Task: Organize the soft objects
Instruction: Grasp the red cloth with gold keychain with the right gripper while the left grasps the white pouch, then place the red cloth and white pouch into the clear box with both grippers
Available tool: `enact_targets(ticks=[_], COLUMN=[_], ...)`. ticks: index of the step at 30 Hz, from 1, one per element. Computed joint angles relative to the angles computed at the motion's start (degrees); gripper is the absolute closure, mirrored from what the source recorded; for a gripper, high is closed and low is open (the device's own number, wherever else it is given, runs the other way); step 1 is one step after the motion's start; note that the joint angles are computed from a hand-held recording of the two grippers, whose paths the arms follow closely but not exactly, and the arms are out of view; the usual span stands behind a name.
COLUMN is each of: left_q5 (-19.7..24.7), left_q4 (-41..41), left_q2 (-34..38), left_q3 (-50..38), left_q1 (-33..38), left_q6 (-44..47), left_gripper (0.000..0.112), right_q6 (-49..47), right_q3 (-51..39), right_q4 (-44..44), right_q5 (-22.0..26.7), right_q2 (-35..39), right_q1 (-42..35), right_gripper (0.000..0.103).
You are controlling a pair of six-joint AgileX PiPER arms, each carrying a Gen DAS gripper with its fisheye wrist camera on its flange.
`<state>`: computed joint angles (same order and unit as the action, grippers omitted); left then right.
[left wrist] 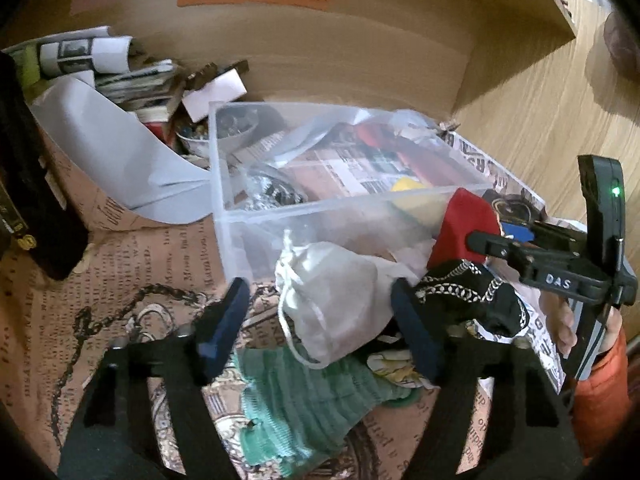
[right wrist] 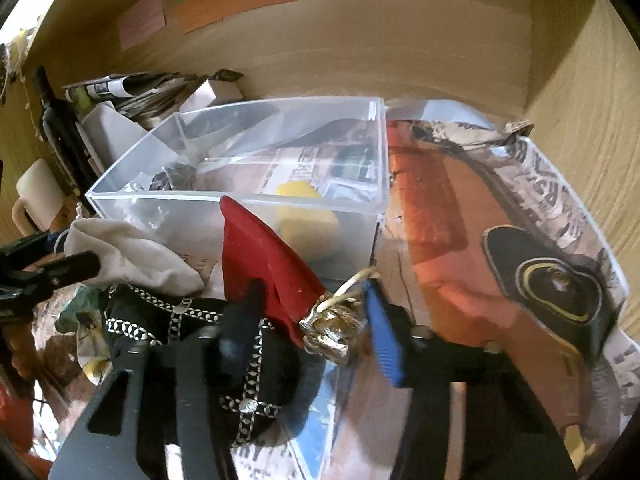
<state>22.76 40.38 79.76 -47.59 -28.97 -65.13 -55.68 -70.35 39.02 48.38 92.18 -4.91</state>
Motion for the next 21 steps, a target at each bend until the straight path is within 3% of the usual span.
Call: enact_targets(ticks=[3,5,8,15,21], left_q5=[-1.42,-2.36,-3.45,0.54,8.46], left_q4=[-2.60,-5.21,-6.53,5.31,14.26], left_q2=[0.50,0.58,-0.17,-4.96,-9.09], left_q3=[0.03,0.13,0.71,1.98,1.08], left_q1=[0.95,1.72,2.16,-2.29,-9.00], left_q6=[2.39,5.00,5.74,-5.53,-12.94], left_gripper=[0.061,0.079,0.090,0.095,0.095], right_q6=[-1.11,-2.24,-4.05,-8.17,-11.32], right_q3=[0.76,1.94,2.87,4.36,4.63], right_q4=[1.14,1.79,3.07,7.26,10.84], right_q5=[0.26,-0.20,-0.67,-0.11,1.03], right_q2=[-0.45,-1.75,-3.30,-7.73,-11.24], right_q1=[-0.19,-0.33,-0.74,-2.80,-4.13], right_gripper=[0.076,0.080,0.083,0.085,0.085])
